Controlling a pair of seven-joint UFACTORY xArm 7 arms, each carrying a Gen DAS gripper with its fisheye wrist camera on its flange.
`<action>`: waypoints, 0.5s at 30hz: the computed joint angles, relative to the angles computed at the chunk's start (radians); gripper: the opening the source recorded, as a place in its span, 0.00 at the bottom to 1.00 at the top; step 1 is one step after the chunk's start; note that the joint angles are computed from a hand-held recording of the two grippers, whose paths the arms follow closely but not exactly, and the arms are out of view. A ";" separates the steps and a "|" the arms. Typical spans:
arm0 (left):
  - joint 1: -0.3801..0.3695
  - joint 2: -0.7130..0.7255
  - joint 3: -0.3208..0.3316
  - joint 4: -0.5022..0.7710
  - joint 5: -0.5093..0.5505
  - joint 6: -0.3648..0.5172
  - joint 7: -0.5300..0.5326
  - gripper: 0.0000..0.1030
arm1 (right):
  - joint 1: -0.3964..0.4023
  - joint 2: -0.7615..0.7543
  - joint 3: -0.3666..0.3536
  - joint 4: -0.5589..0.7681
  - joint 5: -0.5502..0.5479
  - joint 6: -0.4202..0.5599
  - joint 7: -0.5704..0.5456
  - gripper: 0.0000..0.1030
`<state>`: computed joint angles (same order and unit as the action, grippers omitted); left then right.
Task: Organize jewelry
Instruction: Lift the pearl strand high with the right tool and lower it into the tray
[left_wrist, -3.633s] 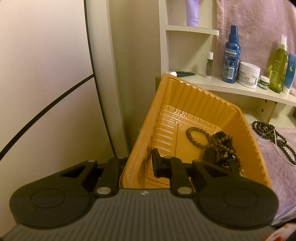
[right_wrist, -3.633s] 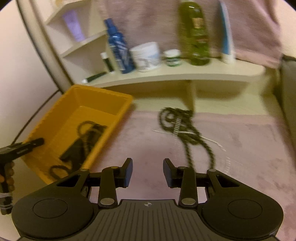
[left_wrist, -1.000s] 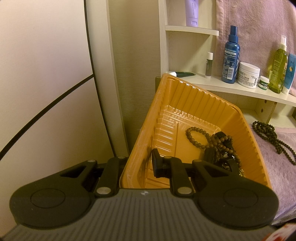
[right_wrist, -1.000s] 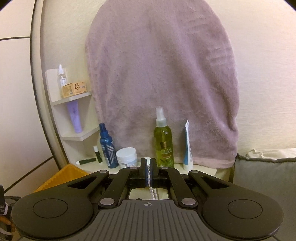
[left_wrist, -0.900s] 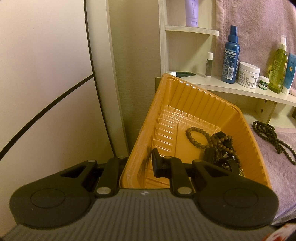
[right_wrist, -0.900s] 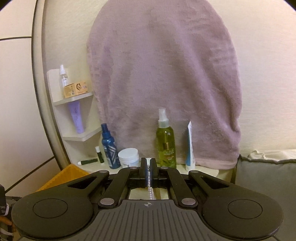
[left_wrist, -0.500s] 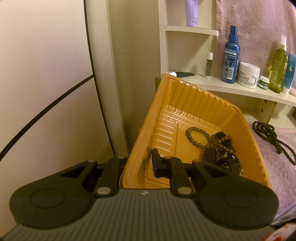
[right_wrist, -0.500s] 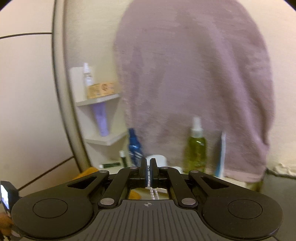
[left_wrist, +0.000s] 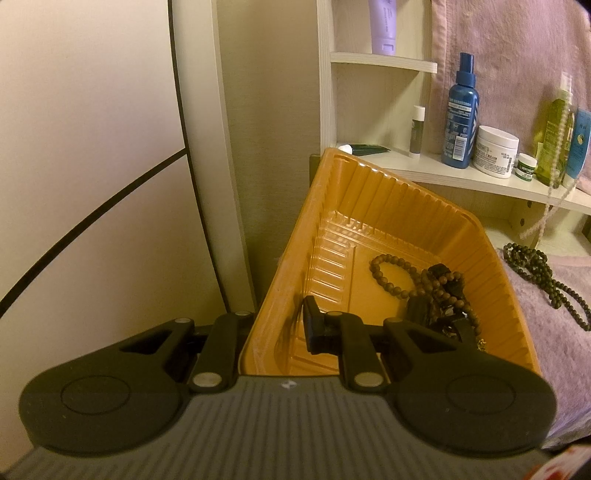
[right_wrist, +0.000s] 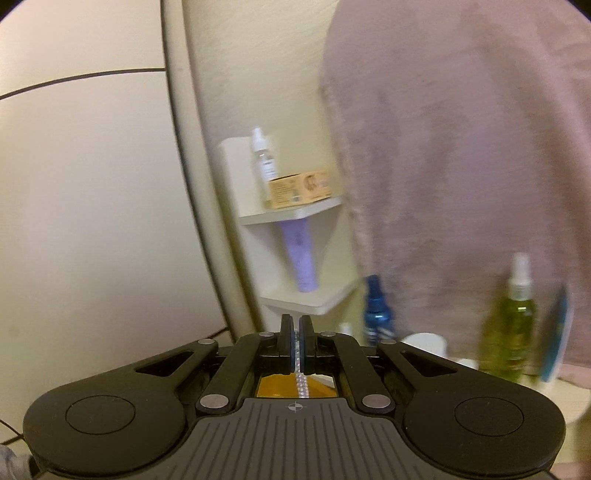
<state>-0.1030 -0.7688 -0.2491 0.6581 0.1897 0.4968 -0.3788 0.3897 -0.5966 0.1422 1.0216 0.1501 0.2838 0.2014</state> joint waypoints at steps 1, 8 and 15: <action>0.000 0.000 0.000 0.001 0.000 0.000 0.000 0.16 | 0.019 0.021 -0.005 0.015 0.010 -0.004 -0.007 0.02; -0.002 0.001 0.004 -0.002 -0.002 -0.003 0.000 0.16 | 0.135 0.133 -0.064 0.101 0.108 -0.005 -0.112 0.02; -0.003 0.001 0.005 -0.006 -0.003 -0.007 0.000 0.16 | 0.158 0.216 -0.060 0.142 0.195 0.003 -0.166 0.02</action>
<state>-0.1059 -0.7681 -0.2439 0.6525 0.1866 0.4902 -0.3785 0.5474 -0.3809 0.0817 1.1639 0.3453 0.2868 0.0354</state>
